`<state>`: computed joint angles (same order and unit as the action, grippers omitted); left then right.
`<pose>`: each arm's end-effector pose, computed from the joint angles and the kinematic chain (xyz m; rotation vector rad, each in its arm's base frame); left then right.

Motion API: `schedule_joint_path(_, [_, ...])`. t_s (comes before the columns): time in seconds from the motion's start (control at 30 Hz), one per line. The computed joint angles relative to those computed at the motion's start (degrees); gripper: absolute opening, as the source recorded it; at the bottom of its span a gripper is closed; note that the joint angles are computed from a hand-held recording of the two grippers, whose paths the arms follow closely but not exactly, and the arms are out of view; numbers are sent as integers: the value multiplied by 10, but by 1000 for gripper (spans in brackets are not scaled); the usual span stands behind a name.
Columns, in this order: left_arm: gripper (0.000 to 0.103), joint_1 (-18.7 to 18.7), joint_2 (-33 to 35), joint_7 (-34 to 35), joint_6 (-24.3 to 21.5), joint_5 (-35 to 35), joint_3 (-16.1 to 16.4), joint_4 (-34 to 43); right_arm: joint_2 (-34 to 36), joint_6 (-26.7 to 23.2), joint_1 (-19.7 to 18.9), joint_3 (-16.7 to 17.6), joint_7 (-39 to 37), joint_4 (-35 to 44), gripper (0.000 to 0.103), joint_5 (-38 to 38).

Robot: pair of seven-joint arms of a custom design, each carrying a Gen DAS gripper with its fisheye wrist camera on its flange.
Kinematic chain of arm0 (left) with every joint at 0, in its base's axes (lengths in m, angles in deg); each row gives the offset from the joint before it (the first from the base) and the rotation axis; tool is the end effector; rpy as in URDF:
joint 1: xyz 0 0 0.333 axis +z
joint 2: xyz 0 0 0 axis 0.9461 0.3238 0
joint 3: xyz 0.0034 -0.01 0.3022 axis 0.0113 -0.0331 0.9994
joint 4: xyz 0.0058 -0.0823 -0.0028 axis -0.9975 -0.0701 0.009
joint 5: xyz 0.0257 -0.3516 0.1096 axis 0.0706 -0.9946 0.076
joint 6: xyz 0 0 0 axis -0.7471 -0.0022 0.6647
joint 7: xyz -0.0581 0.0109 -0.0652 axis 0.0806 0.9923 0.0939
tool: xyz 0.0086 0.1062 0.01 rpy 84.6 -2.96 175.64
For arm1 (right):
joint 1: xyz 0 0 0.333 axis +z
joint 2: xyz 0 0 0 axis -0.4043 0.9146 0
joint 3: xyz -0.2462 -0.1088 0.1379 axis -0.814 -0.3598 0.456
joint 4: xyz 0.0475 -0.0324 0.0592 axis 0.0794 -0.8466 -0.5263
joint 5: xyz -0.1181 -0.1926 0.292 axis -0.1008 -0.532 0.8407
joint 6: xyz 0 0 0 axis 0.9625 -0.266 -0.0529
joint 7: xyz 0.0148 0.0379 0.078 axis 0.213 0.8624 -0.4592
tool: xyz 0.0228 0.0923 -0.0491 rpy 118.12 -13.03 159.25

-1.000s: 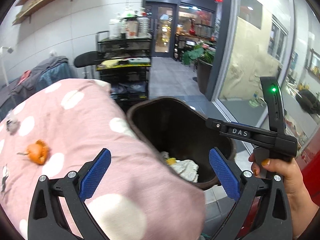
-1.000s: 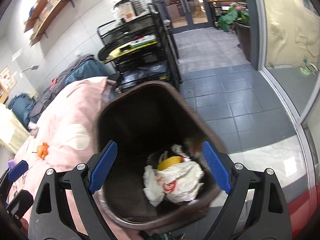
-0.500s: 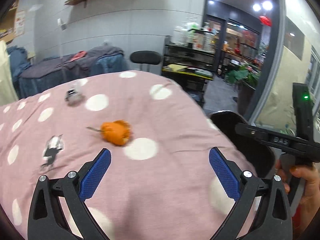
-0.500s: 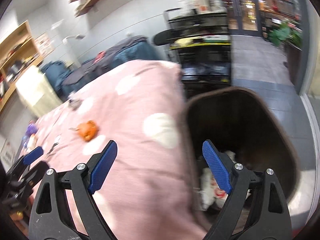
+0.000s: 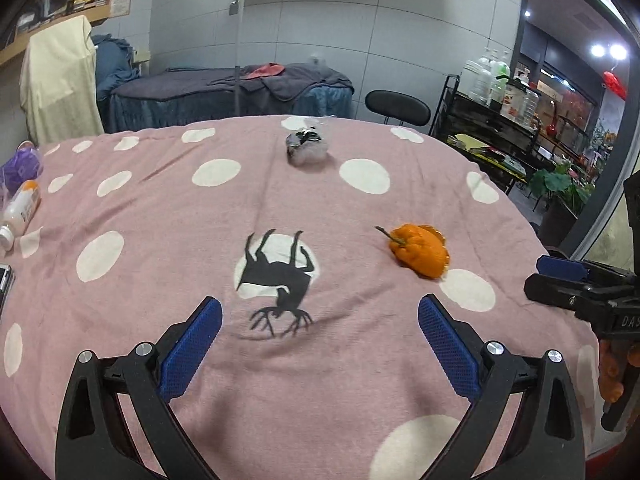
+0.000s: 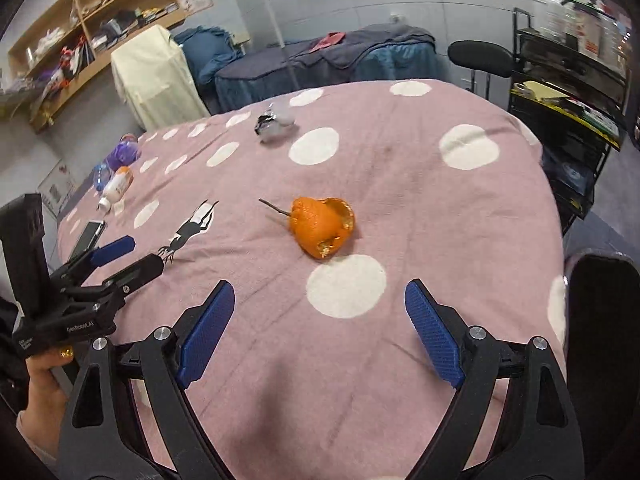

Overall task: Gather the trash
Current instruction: 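Move both tools back from the bin over the table, then grasp the clear plastic bag with the left tool while the right tool grasps the orange peel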

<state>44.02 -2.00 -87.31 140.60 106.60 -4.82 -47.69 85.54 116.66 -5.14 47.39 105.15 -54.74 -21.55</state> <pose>0.3628 -0.3447 0.3602 -2.1083 1.0956 -0.6662 0.5730 0.3024 0.3628 -2.2996 0.7417 0.0388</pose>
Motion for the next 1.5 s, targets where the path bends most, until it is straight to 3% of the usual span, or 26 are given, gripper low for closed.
schedule_joint_path(0.2, [97,31,-21,24,49,-2,20,-29,89,4,74,-35,94,109,86,-167])
schedule_joint_path(0.33, [97,61,-22,40,93,8,37,-35,166,-30,111,-63,167,218,86,-266])
schedule_joint_path(0.5, [97,98,-2,51,144,35,56,-15,278,-148,127,-75,244,400,86,-334])
schedule_joint_path(0.6, [97,112,25,72,156,45,66,15,330,-207,123,-70,264,492,76,-347])
schedule_joint_path(0.7, [97,125,59,109,171,33,79,52,343,-213,122,-67,271,514,60,-351])
schedule_joint_path(0.8, [97,131,96,158,174,6,90,97,329,-190,126,-68,271,485,57,-357])
schedule_joint_path(0.9, [96,128,130,215,141,-36,98,146,325,-185,127,-68,270,478,56,-361])
schedule_joint_path(1.0, [88,129,148,235,131,-65,108,173,344,-211,124,-66,280,513,56,-360])
schedule_joint_path(1.1, [62,134,155,243,134,-94,116,181,351,-216,124,-66,283,525,56,-361])
schedule_joint_path(1.13, [48,135,156,239,139,-97,119,179,352,-216,124,-66,283,526,56,-361])
schedule_joint_path(1.17, [43,132,152,225,140,-91,122,173,352,-215,123,-66,282,526,56,-361])
schedule_joint_path(1.27, [36,120,139,181,137,-54,126,161,361,-225,123,-64,286,543,56,-359])
schedule_joint_path(1.5, [33,103,89,98,136,15,103,109,345,-217,117,-62,283,520,53,-352])
